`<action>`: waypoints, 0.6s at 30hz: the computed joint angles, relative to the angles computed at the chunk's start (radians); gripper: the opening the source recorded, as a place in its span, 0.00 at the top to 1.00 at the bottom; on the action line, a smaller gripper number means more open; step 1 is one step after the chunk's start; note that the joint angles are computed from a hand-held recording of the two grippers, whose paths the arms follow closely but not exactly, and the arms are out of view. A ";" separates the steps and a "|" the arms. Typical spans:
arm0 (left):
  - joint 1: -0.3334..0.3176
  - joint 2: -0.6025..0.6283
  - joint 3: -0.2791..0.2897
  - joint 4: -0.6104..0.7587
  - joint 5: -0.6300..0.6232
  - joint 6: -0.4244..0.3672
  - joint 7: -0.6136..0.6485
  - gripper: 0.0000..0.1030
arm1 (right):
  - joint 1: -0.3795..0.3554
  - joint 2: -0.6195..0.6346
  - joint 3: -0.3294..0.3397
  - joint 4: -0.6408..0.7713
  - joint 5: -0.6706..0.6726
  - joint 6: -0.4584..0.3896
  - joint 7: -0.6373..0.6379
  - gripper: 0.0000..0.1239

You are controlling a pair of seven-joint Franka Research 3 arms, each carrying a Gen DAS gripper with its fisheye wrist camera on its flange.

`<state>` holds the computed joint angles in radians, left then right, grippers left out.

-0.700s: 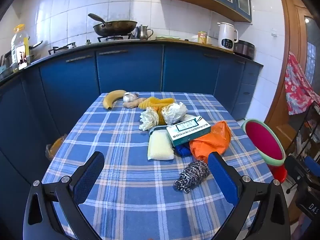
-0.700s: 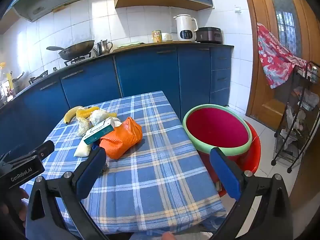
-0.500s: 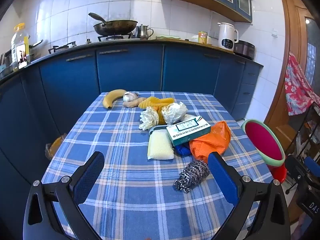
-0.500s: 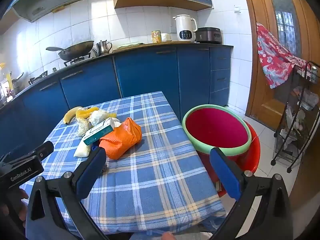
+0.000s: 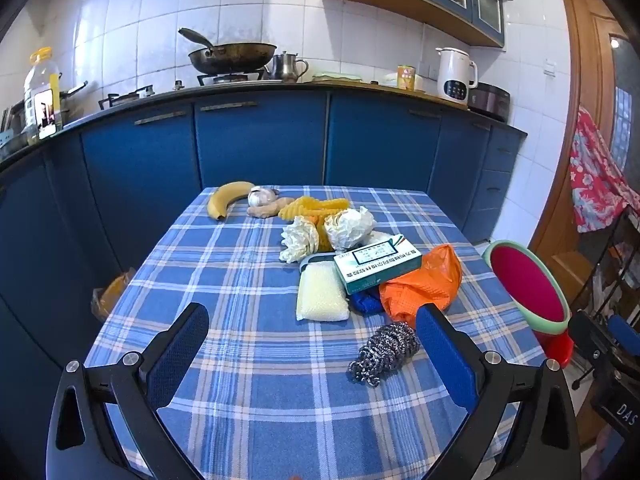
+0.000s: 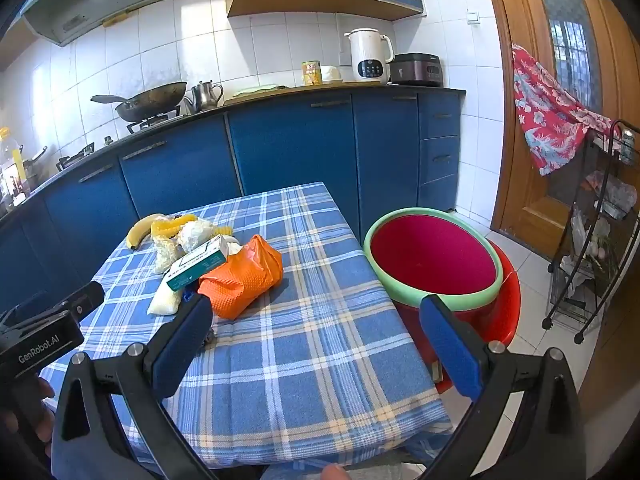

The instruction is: Collect trash

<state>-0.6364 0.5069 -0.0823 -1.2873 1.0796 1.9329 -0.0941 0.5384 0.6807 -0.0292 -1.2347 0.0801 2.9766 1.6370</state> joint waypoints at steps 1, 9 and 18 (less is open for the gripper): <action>0.000 -0.001 0.000 -0.001 0.000 0.000 0.001 0.00 | 0.001 0.000 -0.002 0.000 0.000 0.000 0.001 0.18; -0.002 0.004 0.001 0.007 -0.002 -0.004 0.000 0.00 | 0.001 0.001 -0.001 0.001 0.001 -0.002 0.001 0.18; -0.001 0.000 0.000 0.001 -0.001 -0.004 -0.003 0.00 | 0.001 0.001 -0.002 0.002 0.001 -0.003 0.004 0.18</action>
